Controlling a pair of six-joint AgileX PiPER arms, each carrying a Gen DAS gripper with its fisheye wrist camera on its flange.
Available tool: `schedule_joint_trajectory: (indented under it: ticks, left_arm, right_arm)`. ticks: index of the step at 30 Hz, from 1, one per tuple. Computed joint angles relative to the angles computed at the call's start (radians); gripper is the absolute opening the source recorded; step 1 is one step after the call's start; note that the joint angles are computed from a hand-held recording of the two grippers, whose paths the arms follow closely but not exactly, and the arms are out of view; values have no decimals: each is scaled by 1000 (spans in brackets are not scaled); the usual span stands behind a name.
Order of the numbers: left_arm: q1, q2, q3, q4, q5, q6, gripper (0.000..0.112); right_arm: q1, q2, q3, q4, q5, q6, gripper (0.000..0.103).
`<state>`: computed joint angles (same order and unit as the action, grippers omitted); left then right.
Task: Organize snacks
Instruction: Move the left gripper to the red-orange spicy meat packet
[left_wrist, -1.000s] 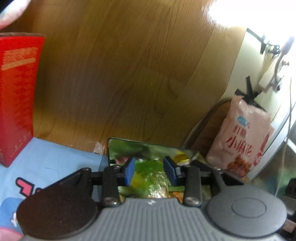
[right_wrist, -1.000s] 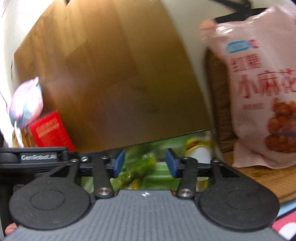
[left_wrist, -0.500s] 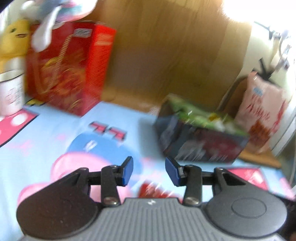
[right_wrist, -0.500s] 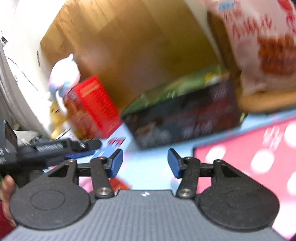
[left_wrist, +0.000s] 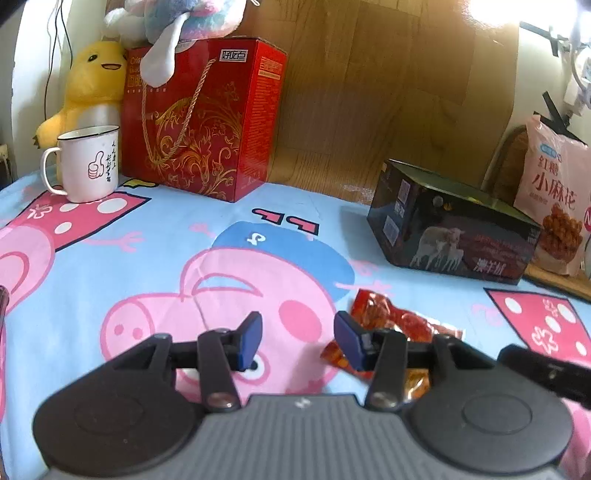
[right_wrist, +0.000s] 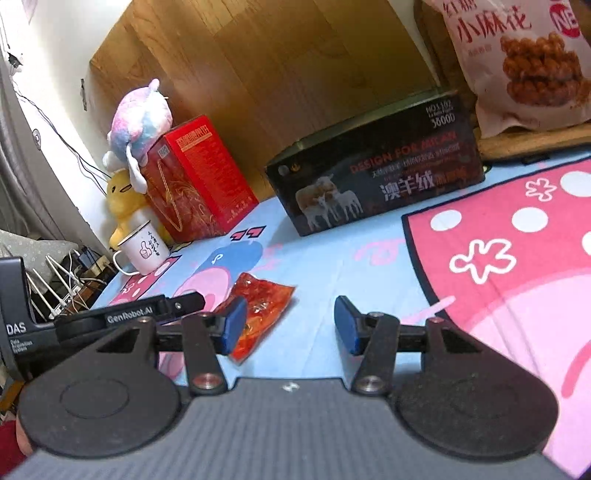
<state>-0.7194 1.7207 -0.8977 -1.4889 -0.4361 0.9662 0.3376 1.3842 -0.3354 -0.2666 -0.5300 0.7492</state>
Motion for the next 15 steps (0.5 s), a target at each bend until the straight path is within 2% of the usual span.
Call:
schedule_joint_trajectory:
  ticks: [3, 8, 15]
  left_arm:
    - [-4, -14, 30, 99, -8, -100, 44]
    - [-10, -17, 40, 135, -16, -132, 44]
    - [-7, -16, 47, 167, -10, -162, 45]
  right_arm:
    - [22, -1, 7, 58, -2, -45, 55]
    - [53, -4, 23, 148, -19, -120, 55]
    - [44, 4, 25, 140, -31, -100, 55]
